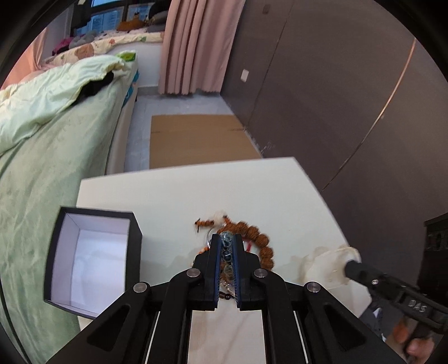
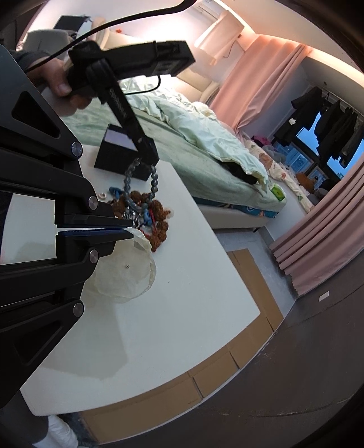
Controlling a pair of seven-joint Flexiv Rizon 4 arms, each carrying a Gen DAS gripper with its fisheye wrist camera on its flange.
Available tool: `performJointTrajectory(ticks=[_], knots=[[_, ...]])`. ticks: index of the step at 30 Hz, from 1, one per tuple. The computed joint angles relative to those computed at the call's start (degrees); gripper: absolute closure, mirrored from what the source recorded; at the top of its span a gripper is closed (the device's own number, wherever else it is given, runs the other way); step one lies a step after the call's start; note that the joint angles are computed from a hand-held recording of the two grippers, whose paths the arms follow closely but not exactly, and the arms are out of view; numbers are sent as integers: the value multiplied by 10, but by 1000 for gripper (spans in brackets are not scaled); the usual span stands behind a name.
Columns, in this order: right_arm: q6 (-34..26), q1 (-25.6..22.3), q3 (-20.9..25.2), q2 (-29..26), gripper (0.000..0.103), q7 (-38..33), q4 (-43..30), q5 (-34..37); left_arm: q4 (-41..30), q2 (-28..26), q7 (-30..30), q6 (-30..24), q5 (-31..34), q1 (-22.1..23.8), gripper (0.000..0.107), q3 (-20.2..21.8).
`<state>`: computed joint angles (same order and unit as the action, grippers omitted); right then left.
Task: Organize jewelry
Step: 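Lift the grey bead bracelet and drop it into the black box with the left gripper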
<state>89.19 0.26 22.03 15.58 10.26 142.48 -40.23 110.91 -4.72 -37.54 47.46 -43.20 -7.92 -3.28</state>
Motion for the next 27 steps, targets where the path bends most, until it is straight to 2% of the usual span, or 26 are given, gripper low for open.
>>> performJointTrajectory(ticks=[4,11,15,19,21,27], knots=[[16,-42,25,-5,101,38,-14,-51,-1,17,23,-10,-22,4,99,5],[33,-83,45,-23,101,107,-47,-152,2,41,52,-24,-60,11,99,21],[42,-83,37,-42,101,142,-69,-212,0,48,65,-36,-78,20,99,31],[58,-90,30,-74,101,206,-108,-306,-3,51,74,-42,-92,29,99,39],[72,-92,20,-98,101,254,-138,-375,-6,52,78,-45,-98,36,99,43],[97,-43,-31,-168,101,360,-227,-523,-17,43,83,-46,-109,58,99,52]])
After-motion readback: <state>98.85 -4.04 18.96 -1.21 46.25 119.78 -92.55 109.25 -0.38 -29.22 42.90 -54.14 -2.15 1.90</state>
